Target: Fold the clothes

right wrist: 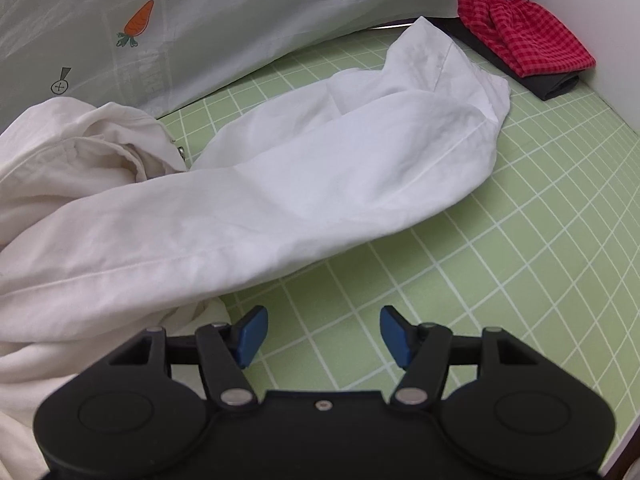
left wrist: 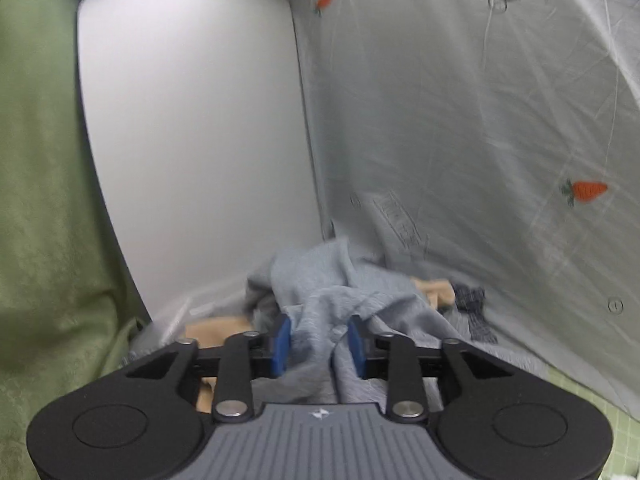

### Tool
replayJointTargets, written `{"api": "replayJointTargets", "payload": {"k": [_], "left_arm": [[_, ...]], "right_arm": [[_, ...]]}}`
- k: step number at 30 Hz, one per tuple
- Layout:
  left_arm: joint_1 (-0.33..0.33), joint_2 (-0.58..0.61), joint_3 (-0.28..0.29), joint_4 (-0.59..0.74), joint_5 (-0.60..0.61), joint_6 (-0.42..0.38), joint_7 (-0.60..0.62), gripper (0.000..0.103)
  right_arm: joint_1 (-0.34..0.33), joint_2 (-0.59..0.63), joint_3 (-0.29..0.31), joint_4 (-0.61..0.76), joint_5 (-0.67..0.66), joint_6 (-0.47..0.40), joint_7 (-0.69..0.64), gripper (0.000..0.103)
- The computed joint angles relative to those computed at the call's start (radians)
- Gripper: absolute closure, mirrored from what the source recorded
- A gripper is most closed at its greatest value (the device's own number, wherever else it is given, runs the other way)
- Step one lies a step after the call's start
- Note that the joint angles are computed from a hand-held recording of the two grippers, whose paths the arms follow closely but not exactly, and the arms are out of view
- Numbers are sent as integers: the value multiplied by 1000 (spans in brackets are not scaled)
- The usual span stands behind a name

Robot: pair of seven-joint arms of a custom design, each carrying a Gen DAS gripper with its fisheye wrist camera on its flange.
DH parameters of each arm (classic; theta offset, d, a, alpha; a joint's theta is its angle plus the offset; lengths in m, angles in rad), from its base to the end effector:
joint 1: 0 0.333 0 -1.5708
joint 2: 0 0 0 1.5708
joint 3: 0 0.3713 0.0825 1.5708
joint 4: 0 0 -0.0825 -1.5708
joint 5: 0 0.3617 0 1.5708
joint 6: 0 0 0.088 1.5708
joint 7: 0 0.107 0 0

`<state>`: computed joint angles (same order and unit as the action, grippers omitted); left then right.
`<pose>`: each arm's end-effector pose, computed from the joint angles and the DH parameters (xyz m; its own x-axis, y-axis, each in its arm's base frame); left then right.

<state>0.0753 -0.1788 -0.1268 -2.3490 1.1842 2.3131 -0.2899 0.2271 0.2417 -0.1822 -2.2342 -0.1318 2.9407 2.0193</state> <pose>0.4698 -0.0089 0.4934 0.8448 -0.5350 0.0096 -0.3123 -0.5075 -0.8031 0.5820 0.0400 0.3855 -0.2430 -0.9668 -0.0788 -0.8563 0.2520 -0.4508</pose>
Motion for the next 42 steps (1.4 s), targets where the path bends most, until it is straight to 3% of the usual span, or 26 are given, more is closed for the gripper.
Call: {"api": "replayJointTargets", "payload": {"k": [2, 6, 8, 17, 20, 25, 29, 34, 42], "left_arm": [[5, 0, 29, -34, -44, 110, 21, 47], [1, 25, 25, -63, -175, 170, 39, 43], [10, 12, 26, -96, -186, 224, -7, 39], [-7, -81, -29, -180, -250, 228, -65, 30], [-27, -87, -46, -194, -288, 236, -50, 29], [-66, -66, -68, -190, -347, 249, 3, 29], [-100, -47, -89, -176, -369, 259, 34, 29], [-151, -9, -116, -140, -388, 266, 60, 28], [-227, 97, -126, -37, -394, 266, 91, 28]], "right_arm": [[-2, 3, 13, 8, 24, -16, 6, 40], [0, 0, 31, 17, 37, -24, -9, 40], [4, -2, 34, 21, 28, -24, -23, 40], [-54, -35, 112, -2, 168, -4, -176, 39], [-98, -51, 166, -24, 306, 5, -250, 38], [-176, -61, 283, -47, 661, 11, -448, 32], [-249, -16, 360, -4, 1056, -40, -586, 27], [-290, 7, 382, 27, 1502, -88, -745, 27], [-200, 71, 278, 100, 1412, -152, -734, 26]]}}
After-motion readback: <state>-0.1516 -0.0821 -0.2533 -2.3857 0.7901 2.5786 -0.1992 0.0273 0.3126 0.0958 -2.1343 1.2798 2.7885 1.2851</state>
